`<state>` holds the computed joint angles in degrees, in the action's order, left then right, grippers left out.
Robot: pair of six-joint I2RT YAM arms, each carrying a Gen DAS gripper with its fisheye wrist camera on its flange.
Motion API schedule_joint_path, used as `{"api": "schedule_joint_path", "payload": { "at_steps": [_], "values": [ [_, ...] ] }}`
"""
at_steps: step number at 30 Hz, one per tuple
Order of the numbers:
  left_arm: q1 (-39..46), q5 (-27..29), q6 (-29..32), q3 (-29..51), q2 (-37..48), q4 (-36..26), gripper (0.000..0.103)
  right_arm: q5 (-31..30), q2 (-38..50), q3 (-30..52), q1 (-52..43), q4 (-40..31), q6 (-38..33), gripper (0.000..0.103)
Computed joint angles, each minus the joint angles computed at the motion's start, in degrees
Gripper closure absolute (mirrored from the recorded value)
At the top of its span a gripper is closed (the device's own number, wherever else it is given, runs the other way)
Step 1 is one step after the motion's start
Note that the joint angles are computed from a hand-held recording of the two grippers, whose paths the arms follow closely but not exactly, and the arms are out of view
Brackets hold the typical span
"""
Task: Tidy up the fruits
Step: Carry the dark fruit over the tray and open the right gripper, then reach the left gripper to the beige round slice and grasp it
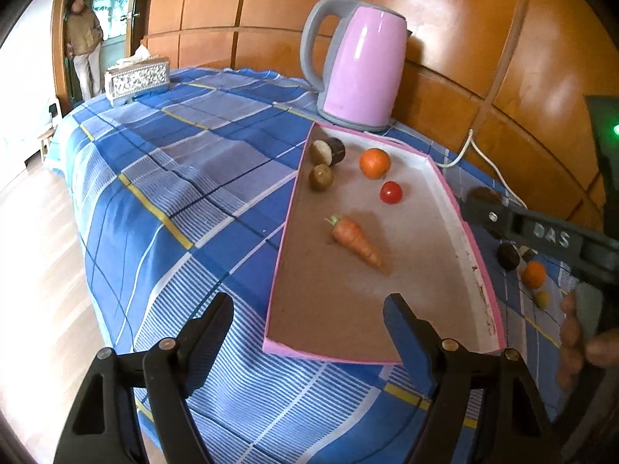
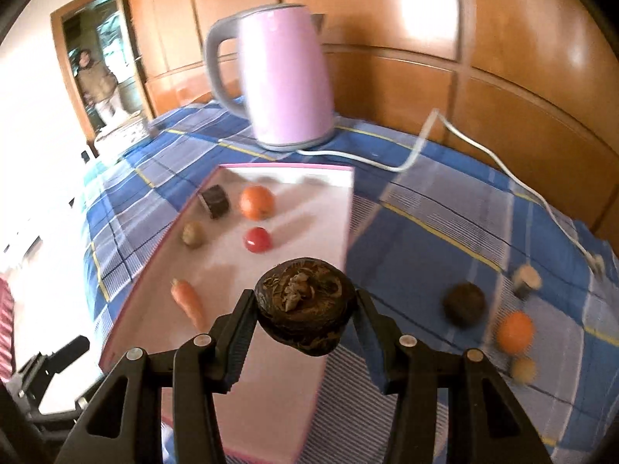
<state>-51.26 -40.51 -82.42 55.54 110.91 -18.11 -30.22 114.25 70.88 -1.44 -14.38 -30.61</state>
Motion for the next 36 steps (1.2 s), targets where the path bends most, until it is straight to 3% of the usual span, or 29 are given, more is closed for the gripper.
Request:
{"api": "schedule_joint_path", "payload": {
  "at_steps": [10, 12, 15, 25, 30, 36],
  "values": [
    [0.76, 1.27, -0.21, -1.13, 0.27, 1.27, 0.023, 4.04, 4.71, 4.39, 5.76, -0.65, 2.03, 0.051],
    [0.77, 1.37, -0.09, -0.95, 0.44, 1.26, 0.023, 3.66, 4.74, 4.3, 5.34, -0.34, 2.39, 0.046],
    [0.95, 1.8, 0.29, -0.84, 0.62, 1.53, 0.023, 1.35, 4.47, 4.22, 3.41, -1.01, 2.51, 0.038],
    [-0.06, 0.7, 2.53, 0.15, 0.39, 1.78, 0.023, -1.6, -0.12, -2.49, -10.25, 7.09, 2.87, 0.038],
    [-0.48, -0.04, 6.05, 2.51, 0.53, 1.37, 0.023, 4.37, 3.74, -0.4, -20.52, 12.11, 6.81, 0.038],
    [-0.11, 1.25, 13.23, 6.67, 1.72, 1.92, 0.023, 17.11, 14.3, 11.77, -31.35, 12.57, 18.17, 0.038]
  ]
}}
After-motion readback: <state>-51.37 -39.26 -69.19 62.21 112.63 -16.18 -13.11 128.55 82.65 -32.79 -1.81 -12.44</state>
